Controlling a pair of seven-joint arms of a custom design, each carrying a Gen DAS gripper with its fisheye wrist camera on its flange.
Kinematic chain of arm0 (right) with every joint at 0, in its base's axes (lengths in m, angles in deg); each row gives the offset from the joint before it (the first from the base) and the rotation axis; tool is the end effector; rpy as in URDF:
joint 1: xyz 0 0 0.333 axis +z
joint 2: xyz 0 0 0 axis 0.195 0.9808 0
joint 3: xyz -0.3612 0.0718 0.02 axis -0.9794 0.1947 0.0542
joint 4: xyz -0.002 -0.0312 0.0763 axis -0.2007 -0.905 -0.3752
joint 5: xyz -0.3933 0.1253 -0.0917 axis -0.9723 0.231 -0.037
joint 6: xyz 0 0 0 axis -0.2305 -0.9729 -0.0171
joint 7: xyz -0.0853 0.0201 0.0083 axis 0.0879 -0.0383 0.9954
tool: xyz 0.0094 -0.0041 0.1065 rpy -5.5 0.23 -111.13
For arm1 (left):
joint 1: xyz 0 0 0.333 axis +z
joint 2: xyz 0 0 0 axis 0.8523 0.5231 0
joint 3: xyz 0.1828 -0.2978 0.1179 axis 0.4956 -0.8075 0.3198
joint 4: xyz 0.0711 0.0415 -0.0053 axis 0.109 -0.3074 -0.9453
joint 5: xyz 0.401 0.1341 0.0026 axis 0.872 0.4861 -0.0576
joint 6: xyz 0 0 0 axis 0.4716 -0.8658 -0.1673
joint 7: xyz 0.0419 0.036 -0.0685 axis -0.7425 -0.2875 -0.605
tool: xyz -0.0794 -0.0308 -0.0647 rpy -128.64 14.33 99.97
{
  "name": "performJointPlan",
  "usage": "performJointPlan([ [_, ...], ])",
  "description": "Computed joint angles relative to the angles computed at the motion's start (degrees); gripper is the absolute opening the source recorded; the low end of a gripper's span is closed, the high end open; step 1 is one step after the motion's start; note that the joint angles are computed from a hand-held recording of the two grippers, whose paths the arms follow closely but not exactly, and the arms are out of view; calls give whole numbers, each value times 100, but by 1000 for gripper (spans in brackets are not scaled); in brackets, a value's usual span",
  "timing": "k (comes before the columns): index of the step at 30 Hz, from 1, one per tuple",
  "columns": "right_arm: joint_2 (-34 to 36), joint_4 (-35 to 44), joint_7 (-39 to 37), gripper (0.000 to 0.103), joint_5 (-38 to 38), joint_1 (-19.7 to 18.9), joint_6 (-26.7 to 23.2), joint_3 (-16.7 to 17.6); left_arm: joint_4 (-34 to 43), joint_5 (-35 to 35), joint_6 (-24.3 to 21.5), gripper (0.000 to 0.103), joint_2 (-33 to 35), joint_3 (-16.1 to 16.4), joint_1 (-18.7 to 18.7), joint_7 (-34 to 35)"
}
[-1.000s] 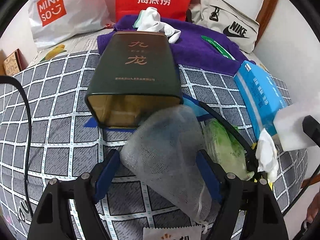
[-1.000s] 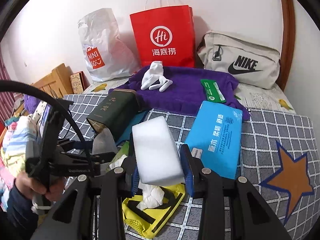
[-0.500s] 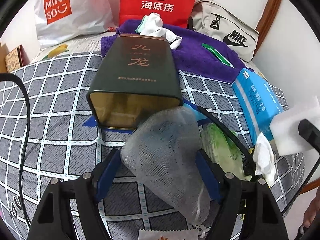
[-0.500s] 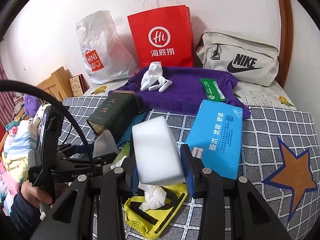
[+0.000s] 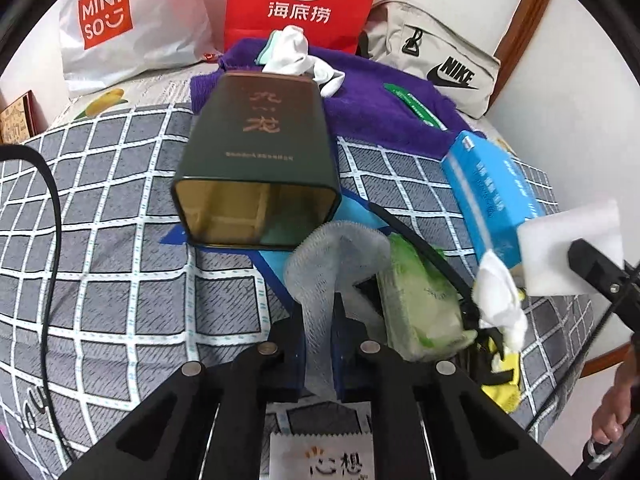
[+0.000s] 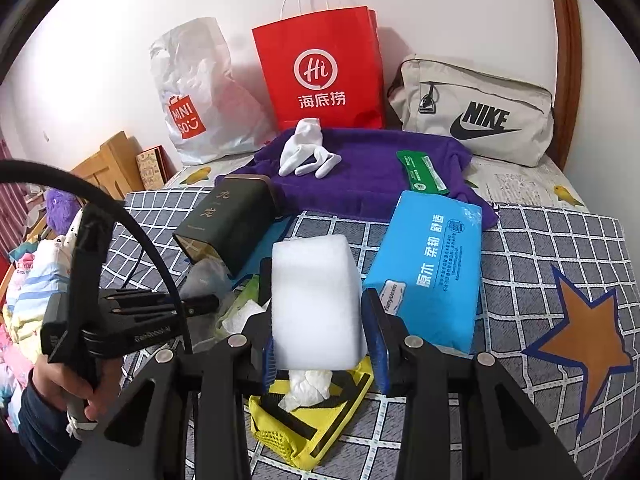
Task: Organize soft objects
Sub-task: 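Lift and carry the sponge block and mesh bag toward the purple towel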
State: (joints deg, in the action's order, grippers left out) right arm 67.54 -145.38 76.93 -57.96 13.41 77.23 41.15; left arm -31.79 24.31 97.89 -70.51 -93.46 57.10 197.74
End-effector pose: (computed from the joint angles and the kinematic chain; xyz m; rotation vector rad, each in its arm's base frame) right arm 0.4428 0.2146 0.5223 -1.4754 1.9570 -0.6678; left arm 0.5943 -0.0930 0.4804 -1.4404 2.5878 -0.8761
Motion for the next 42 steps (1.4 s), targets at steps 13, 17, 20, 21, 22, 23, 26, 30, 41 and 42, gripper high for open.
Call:
performJointPlan([
  [13, -159, -62, -388, 32, 447, 133, -30, -100, 110, -151, -354, 10, -303, 233, 103, -20],
  [17, -125, -64, -701, 31, 701, 196, -68, -155, 149, -36, -453, 10, -325, 251, 105, -77],
  [20, -161, -156, -768, 30, 848, 194, -9, -161, 139, -64, -481, 10, -355, 262, 102, -69],
  [21, -205, -200, -801, 29, 948, 219, 10, -185, 153, -79, -499, 10, -354, 267, 100, -84],
  [22, -232, -238, -869, 29, 1050, 246, 67, -219, 171, -108, -537, 10, -357, 274, 101, -90],
  [23, -265, -277, -965, 29, 1183, 291, 128, -266, 188, -136, -556, 10, -358, 277, 101, -94],
  [26, -411, -312, -1026, 29, 1282, 131, 151, -136, 231, -153, -568, 10, -381, 278, 96, -101],
  [30, -540, -299, -1168, 29, 1455, 30, 144, -98, 321, -176, -637, 10, -423, 302, 92, -78],
  [41, -519, -24, -1428, 30, 1576, -303, 85, 20, 796, -49, -669, 10, -227, 269, 128, -261],
  [42, -495, 13, -1446, 30, 1552, -326, 84, 23, 843, -24, -636, 10, -196, 258, 136, -290],
])
